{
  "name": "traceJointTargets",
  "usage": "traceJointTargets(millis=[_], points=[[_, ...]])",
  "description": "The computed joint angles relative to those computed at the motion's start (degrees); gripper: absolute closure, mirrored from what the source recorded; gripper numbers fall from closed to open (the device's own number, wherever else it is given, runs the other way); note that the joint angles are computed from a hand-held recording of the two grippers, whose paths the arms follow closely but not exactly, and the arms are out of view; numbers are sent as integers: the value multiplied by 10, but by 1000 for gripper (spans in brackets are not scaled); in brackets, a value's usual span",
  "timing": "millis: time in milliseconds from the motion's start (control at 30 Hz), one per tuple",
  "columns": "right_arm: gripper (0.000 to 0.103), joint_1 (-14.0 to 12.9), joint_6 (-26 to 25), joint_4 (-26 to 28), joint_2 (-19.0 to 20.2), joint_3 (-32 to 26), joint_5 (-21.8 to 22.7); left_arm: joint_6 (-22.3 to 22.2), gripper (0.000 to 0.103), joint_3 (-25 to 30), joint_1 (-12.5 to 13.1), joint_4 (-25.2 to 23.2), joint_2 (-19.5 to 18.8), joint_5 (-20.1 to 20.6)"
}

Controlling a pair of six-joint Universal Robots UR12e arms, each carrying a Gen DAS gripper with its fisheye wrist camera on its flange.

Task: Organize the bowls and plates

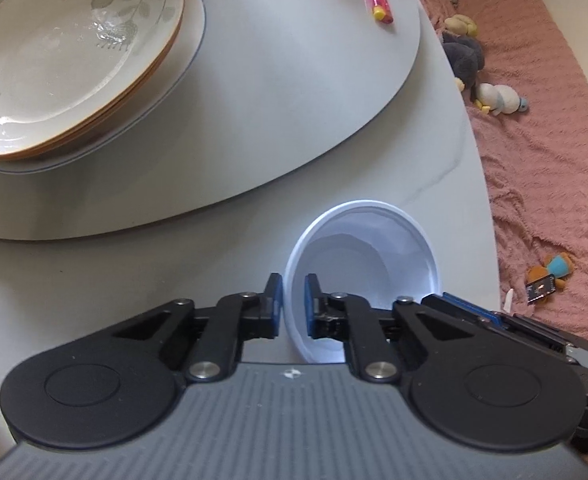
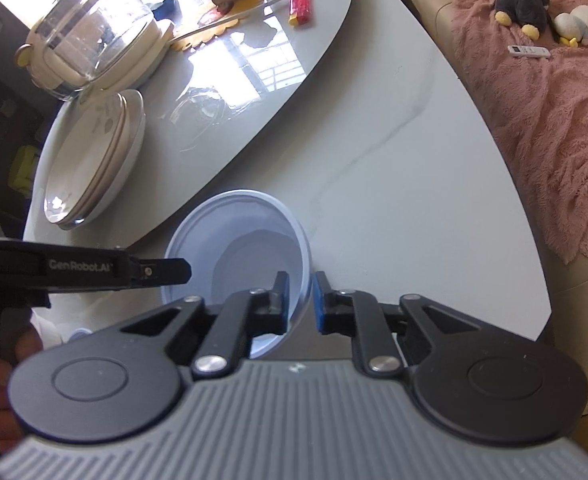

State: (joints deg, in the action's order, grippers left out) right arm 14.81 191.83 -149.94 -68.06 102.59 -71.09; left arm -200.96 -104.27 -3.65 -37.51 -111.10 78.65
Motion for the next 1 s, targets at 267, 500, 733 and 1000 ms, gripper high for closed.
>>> traceJointTargets(millis=[267,500,733,1000], points=[[93,-2,6,-3,-3,3,2,-1,96,-7,6,5,8,-15],[93,-6,6,7,-16,8,15,8,96,-20,11,23,32,-35],[93,-2,19,-7,-39,17,26,3,96,-48,26,46,71,-54],[93,17,35,-14,-63,17,21,0,96,-88,52,70,127,-75]])
